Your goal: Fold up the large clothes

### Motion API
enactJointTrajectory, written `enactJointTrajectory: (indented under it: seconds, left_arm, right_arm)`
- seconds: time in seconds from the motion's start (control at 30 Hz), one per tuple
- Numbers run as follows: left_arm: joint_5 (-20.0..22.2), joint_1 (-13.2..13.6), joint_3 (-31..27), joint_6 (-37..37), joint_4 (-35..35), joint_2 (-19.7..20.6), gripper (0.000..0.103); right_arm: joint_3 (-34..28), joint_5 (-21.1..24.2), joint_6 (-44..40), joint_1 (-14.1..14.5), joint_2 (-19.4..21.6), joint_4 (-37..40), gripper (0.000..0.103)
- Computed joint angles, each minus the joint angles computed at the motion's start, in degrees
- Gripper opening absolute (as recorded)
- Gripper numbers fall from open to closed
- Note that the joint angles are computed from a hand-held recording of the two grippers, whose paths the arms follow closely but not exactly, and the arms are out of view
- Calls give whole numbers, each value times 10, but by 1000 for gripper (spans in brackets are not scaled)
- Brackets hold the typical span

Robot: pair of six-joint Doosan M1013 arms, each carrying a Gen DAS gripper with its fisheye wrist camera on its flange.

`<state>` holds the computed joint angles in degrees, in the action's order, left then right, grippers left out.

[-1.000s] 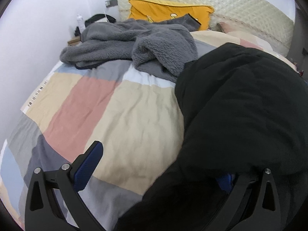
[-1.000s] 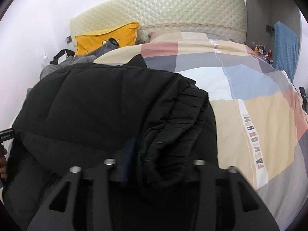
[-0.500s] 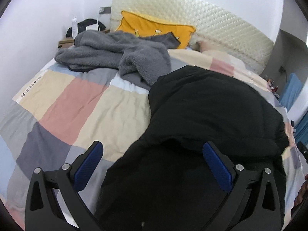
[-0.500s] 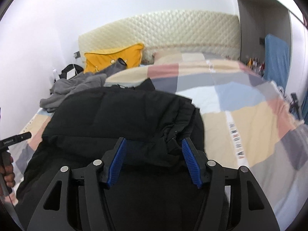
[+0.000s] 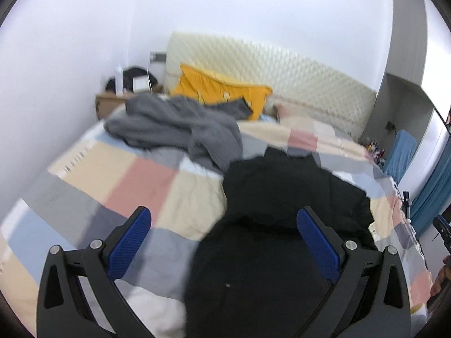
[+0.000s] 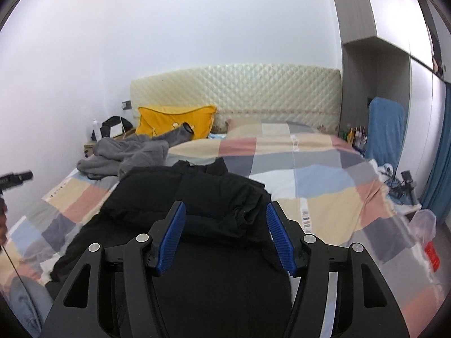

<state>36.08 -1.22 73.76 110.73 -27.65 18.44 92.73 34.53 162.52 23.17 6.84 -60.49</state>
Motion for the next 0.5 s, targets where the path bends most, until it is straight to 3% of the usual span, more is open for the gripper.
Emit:
enactJointTrajectory:
  seconds: [0.27, 0.5]
  left_arm:
    - [59, 66, -15, 45, -33, -35, 103]
    - [138, 112, -10, 67, -96, -28, 103]
  right_arm:
    - [22, 44, -18, 22, -62, 2, 59]
    - [56, 50, -103, -11, -121, 114, 62]
